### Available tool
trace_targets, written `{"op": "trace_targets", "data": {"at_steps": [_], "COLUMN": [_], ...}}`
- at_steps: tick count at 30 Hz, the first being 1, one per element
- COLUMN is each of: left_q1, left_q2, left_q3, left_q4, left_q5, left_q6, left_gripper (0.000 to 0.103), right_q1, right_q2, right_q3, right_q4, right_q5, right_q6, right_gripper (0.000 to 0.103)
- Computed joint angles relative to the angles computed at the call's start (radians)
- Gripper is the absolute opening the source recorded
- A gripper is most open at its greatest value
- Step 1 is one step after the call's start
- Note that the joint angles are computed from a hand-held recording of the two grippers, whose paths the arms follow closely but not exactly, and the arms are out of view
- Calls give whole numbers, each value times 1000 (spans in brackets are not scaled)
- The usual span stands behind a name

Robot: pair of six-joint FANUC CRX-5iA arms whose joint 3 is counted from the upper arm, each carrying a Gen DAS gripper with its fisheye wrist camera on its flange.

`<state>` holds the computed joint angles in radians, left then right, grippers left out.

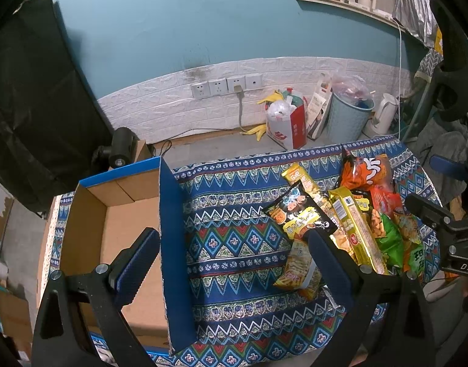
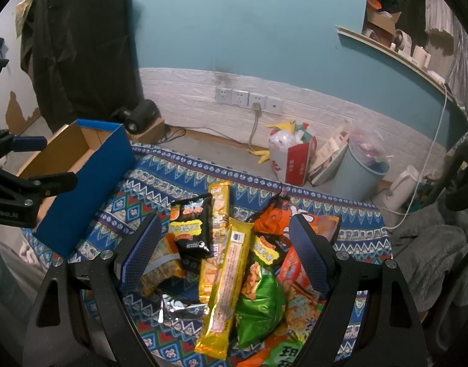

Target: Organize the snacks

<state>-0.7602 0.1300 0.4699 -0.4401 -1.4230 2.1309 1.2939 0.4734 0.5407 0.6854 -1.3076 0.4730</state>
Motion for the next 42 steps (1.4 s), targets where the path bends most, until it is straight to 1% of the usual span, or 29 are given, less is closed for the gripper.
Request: {"op": "trace_targets", "data": {"at_steps": [9,26,35,42], "left_q1": [1,-10,-9,-7], "left_q2": [0,2,1,12], "left_q3": [-2,-6,-11,-2], "left_q4": [2,-4,3,8], "left_q5": [3,3,4,-2], "left_q6": [-2,3,-4,-15], "left_gripper": [99,99,99,99], "right_q1": [-3,-2,-3,-6], "right_q2": [14,13,24,22], "right_q3": [25,25,43,43], "right_q4": [-13,-20,-34,-41], "right_q5": [-21,-21,-49,-44], "right_q6": [11,16,20,26], "right_gripper": [84,84,84,84]}}
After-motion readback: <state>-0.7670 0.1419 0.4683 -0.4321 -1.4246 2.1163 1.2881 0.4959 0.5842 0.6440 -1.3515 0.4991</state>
